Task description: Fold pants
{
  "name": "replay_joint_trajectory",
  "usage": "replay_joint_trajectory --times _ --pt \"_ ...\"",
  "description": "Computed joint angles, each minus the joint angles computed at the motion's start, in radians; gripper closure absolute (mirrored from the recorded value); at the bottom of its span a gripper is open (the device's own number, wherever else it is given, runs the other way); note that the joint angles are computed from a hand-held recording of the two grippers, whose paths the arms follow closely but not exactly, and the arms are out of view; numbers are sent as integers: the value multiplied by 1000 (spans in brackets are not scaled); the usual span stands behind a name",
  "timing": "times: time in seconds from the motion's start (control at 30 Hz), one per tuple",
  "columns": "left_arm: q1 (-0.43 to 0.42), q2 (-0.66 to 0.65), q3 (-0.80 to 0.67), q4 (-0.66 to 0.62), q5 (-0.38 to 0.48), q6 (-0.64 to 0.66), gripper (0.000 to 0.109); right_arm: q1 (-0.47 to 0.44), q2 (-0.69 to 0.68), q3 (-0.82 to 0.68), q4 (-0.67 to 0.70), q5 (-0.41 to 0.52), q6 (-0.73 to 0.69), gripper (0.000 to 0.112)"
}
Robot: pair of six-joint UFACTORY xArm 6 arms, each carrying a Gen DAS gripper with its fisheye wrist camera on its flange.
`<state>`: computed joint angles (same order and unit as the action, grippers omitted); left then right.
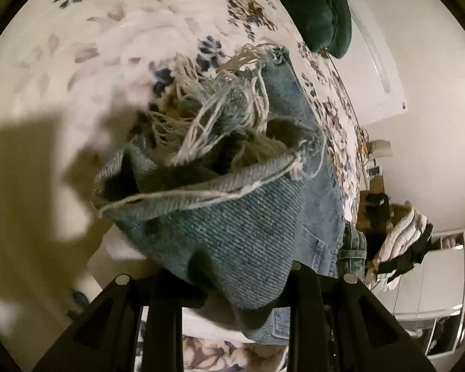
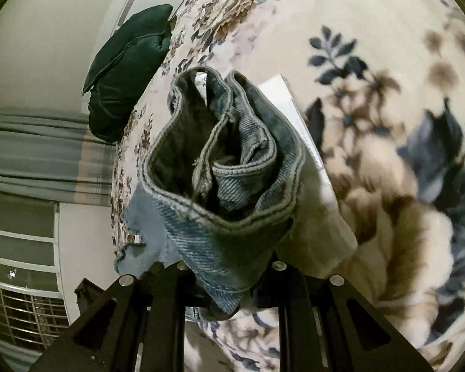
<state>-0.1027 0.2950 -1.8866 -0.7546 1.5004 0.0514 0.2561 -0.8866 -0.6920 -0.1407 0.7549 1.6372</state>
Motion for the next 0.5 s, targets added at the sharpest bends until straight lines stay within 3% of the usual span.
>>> replay_joint_trajectory --times 0.13,0.27,0.37,0.5 --pt "30 34 -81 4 112 -12 80 35 -76 68 -14 14 104 75" --pt "52 11 -99 0 159 -47 74 78 -146 92 -116 58 255 75" --pt "62 -26 -56 2 138 -67 74 137 -162 92 -202 103 352 86" --pt "42 -72 21 24 52 -28 79 197 -151 74 -272 143 439 91"
